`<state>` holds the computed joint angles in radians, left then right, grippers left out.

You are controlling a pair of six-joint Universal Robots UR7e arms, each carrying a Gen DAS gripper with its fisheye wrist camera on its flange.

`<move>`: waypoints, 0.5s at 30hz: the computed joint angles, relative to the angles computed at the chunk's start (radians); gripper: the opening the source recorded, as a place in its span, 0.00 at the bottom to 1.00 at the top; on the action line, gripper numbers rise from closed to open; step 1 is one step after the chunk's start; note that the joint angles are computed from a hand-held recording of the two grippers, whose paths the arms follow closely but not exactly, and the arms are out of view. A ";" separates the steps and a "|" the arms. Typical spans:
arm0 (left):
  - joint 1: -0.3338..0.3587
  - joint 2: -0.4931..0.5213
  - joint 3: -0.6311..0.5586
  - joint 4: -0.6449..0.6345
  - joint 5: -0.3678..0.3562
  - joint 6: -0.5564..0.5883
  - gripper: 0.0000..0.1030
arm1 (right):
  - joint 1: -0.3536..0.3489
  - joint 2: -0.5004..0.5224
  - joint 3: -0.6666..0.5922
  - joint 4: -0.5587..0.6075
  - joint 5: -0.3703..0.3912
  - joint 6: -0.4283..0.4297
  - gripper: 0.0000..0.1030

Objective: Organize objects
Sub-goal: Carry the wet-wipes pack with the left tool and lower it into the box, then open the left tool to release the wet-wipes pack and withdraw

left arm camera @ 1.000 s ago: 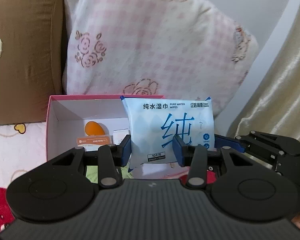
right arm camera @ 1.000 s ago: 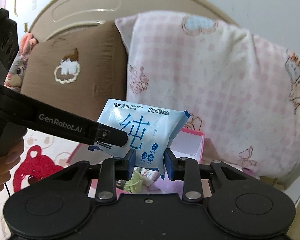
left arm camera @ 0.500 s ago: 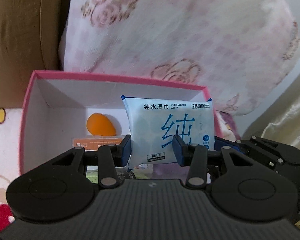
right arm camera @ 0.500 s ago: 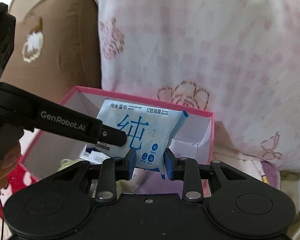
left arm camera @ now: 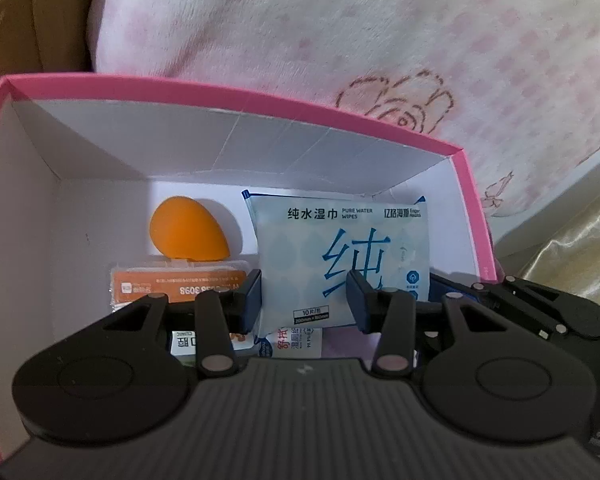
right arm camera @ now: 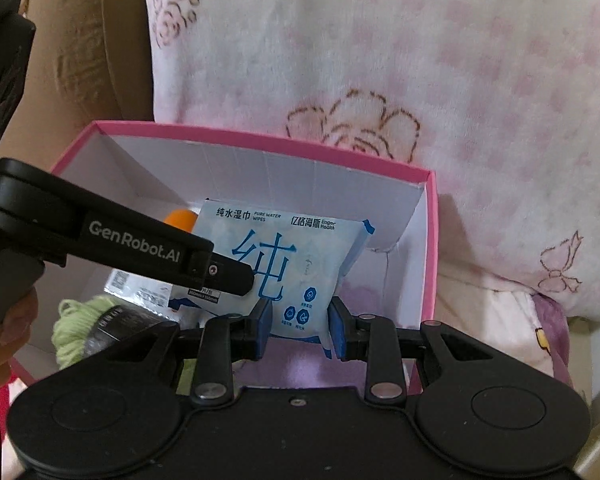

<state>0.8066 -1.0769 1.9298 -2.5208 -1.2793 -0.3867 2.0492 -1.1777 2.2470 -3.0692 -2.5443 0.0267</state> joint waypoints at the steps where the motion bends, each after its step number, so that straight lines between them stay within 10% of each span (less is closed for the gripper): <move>1: 0.001 0.003 -0.002 0.001 0.000 -0.004 0.42 | -0.003 -0.001 0.000 -0.004 -0.007 -0.012 0.34; 15: -0.117 -0.129 0.065 0.094 0.147 0.015 0.65 | 0.085 0.005 0.113 -0.394 -0.002 -0.139 0.41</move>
<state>0.6895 -1.2055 1.9944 -2.4265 -1.1324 -0.3716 2.1343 -1.1732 2.3600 -3.4629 -2.5461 -0.1122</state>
